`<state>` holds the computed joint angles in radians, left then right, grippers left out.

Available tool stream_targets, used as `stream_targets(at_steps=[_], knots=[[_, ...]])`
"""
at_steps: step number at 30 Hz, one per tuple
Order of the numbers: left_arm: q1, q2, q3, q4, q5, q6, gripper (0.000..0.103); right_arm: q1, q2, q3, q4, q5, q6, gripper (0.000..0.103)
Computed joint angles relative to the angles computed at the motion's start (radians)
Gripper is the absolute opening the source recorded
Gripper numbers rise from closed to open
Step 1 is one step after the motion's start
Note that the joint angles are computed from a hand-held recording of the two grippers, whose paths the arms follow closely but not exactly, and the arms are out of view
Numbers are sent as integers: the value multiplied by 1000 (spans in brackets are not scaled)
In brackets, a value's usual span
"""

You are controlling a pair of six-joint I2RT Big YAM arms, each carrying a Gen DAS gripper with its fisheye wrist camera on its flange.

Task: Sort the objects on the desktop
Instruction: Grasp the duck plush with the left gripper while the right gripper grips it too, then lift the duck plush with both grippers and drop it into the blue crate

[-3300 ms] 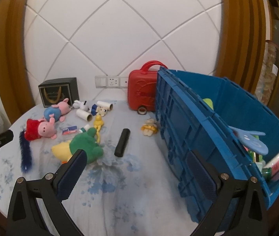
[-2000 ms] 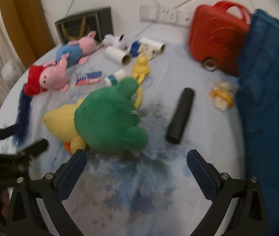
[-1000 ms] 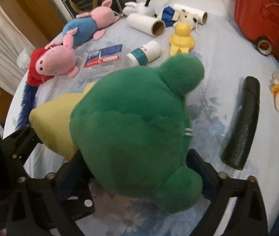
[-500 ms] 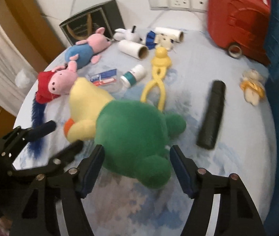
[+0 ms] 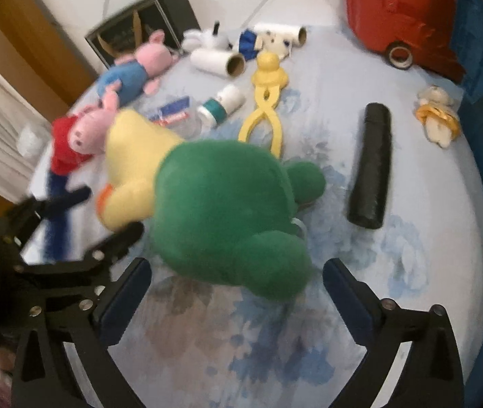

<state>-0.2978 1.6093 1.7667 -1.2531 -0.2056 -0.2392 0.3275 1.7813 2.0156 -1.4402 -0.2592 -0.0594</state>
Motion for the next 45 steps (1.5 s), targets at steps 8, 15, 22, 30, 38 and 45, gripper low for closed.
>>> stream_targets(at_steps=[8,15,22,30,38,45], knots=[[56,124,156,28,96,83,77,-13,163,272,26,83,83,99],[101,192,234,25,177,111,79,-25,233,410,-33,65,203,103],[104,219,227,22,211,133,78,10,300,477,-106,93,189,103],[119,283,307,38,268,183,78,2,408,609,-147,96,159,96],[100,288,305,52,261,192,45,-6,383,565,-100,92,102,88],[78,185,251,105,217,209,45,-18,260,414,9,56,106,87]])
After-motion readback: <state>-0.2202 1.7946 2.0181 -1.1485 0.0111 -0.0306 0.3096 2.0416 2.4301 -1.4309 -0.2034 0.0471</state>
